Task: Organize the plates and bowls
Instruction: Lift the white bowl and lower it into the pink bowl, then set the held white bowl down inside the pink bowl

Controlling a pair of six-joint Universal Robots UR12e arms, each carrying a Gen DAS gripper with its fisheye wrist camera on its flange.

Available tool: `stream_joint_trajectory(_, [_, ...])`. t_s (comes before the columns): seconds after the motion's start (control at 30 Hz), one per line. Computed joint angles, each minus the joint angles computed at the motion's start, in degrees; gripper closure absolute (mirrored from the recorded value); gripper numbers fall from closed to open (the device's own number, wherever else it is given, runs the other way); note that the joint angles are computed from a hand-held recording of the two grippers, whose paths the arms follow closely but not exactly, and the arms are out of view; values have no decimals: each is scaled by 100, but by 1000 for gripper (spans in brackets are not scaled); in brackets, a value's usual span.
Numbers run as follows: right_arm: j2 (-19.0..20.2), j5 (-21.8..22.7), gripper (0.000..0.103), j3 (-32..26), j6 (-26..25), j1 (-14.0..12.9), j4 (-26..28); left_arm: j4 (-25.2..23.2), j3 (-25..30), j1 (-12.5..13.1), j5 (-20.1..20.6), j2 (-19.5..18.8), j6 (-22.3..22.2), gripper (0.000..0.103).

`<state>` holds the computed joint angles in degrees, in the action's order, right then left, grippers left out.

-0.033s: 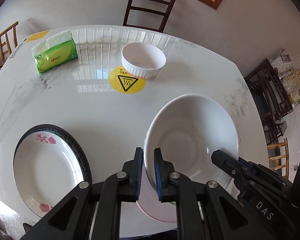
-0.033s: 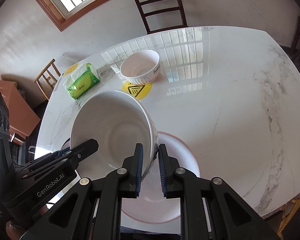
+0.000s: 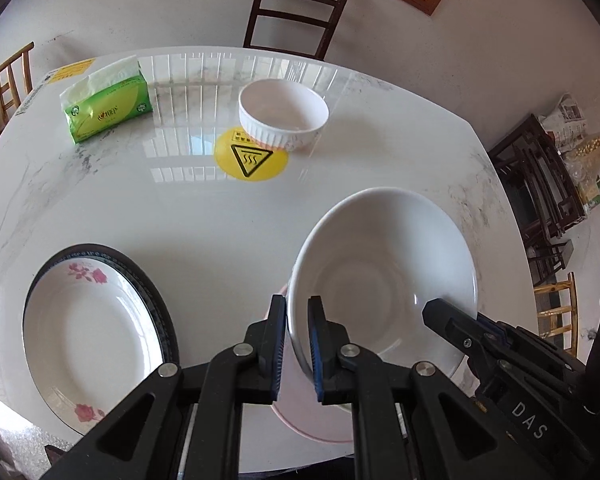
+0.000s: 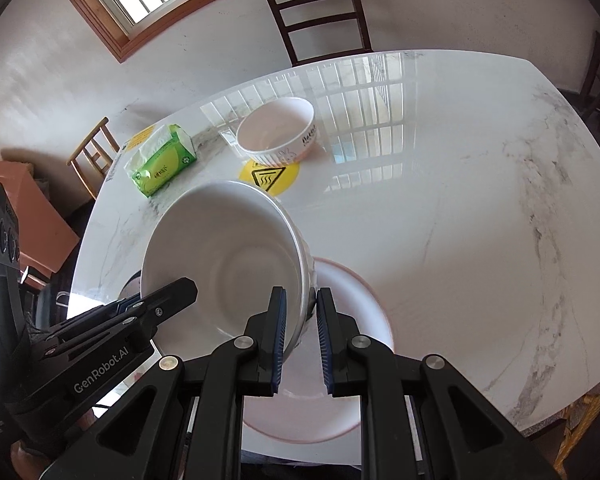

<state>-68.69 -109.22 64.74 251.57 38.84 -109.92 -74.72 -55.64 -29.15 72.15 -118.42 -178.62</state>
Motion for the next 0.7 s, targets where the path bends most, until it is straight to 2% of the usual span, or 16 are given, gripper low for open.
stream_joint_trajectory(0.33, [-209, 335, 88, 504, 275, -7, -69, -327, -158, -107, 165, -16, 41, 92])
stream_joint_trajectory(0.7, [-187, 641, 87, 625, 264, -51, -116, -456, -139, -148, 377, -72, 41, 92])
